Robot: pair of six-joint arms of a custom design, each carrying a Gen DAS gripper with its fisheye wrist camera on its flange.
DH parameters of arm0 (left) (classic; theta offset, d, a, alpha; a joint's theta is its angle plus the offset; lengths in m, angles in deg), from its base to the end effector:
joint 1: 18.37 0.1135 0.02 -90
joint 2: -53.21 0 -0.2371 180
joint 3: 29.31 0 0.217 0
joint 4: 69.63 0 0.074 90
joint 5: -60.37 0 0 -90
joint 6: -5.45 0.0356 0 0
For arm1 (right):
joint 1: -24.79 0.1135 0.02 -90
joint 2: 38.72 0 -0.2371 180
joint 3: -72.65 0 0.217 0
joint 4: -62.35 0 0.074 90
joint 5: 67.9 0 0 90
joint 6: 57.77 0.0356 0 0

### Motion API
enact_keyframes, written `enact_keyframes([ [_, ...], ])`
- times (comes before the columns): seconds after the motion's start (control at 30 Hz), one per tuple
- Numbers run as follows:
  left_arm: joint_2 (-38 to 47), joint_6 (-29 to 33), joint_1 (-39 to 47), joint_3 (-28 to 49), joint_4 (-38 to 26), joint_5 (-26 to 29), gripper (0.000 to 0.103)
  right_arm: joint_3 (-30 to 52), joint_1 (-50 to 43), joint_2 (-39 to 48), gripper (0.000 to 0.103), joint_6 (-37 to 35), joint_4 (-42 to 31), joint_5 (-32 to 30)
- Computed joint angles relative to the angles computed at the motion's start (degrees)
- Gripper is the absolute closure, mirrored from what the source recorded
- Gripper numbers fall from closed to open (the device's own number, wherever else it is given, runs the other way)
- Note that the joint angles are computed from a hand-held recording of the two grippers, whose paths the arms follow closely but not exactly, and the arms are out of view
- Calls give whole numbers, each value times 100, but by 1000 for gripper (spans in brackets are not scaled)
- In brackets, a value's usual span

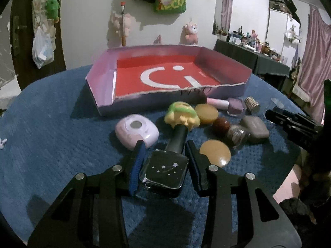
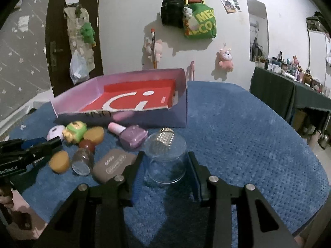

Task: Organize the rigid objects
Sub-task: 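Grasp the black nail polish bottle with the left tool while the right tool grasps the clear glass cup, then carry the black bottle and glass cup into the pink box and release both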

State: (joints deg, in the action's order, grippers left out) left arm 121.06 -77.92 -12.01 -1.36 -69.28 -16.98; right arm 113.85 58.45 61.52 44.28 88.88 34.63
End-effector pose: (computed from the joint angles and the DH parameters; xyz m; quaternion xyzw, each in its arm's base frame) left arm 0.1807 0.0123 0.1247 0.0491 0.8990 -0.0511 0.4321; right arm 0.2253 0.1407 0.1023 -0.1118 0.8659 0.0975 0.4777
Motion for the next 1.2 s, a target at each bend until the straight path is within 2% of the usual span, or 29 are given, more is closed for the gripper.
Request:
enact_keyframes([
  [0.1,-25,-23,-18,22,-16,-13,65,25,-162,16,61,71,-34,-252],
  [0.47,-355,-97,100,283,-450,53,65,10,-225,-45,61,10,-22,-387],
  [0.73,-36,-138,180,1181,-955,98,65,662,-271,-490,61,-304,-838,-397],
  [0.87,558,-131,148,1965,-1141,76,65,1515,-341,-375,61,-577,-1499,-532],
  [0.97,1287,-81,67,2726,-1312,-14,65,2498,-451,97,61,-761,-2157,-732],
  [1.1,2222,43,-33,3658,-1633,-246,65,4318,-653,1128,61,-847,-3606,-1154],
  [1.2,2912,149,-59,4357,-1978,-355,65,5431,-685,1775,61,-1018,-4508,-1182],
])
